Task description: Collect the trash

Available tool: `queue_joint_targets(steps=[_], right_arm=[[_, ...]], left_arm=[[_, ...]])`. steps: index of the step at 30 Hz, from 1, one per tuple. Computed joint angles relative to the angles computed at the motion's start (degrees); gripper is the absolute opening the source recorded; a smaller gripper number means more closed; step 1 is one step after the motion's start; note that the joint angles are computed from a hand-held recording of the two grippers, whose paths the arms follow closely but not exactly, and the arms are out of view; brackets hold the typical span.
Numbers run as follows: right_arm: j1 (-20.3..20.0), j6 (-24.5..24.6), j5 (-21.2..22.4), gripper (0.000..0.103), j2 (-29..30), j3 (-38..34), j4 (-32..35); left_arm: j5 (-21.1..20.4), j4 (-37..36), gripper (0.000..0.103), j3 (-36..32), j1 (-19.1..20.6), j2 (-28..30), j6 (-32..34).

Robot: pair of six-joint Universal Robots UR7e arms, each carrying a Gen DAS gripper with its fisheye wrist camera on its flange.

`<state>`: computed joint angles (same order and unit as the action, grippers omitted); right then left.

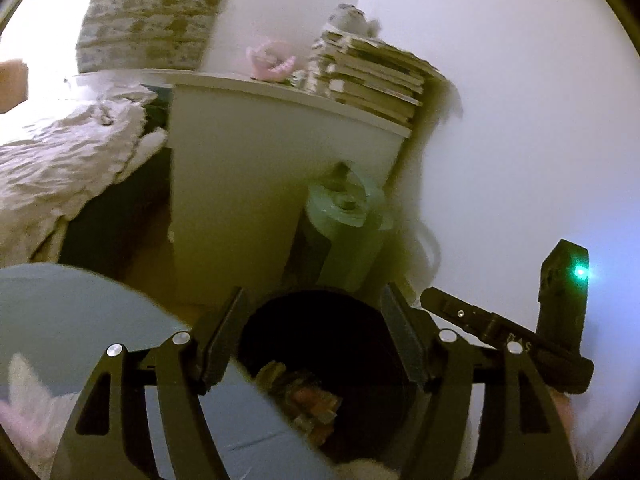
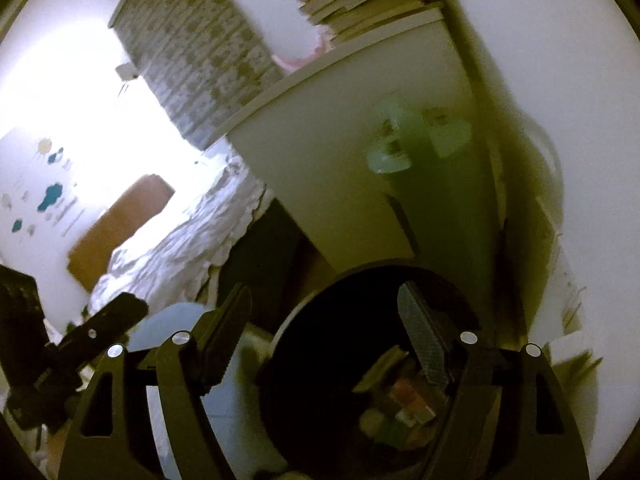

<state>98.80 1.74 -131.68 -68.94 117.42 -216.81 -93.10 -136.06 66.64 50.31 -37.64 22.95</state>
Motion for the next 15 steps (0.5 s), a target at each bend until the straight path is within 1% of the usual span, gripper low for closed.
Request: queue_joint_targets(steps=[4,8,11,12,15], right_arm=[[1.73,0.05,0.63,0.076,2.65,-2.45,4.71],[3.65,-1.03,2.45,0.075,6.01,-6.54,10.81],[5.22,-2.57,5.04,0.075,9.38,-11.45,18.53],[5.59,-3.06,6.03,0.075,10.41,-13.04,20.98],[6.91,-3.98,7.8,0.075,14.18,-18.67,28.36]], left_arm=[[3.72,-1.07,0.069,2.32,2.18,-3.97,-0.55],[10.21,-2.35,0.069,3.69,5.36,-7.85,-0.63],[15.31,-2.64,0.069,3.46,7.5,-9.53,-0.51],[17.59,-2.51,0.069,3.02,8.57,-10.08,-0.14],[22.3,-0.88,0.067,1.07,10.39,-10.04,2.15]])
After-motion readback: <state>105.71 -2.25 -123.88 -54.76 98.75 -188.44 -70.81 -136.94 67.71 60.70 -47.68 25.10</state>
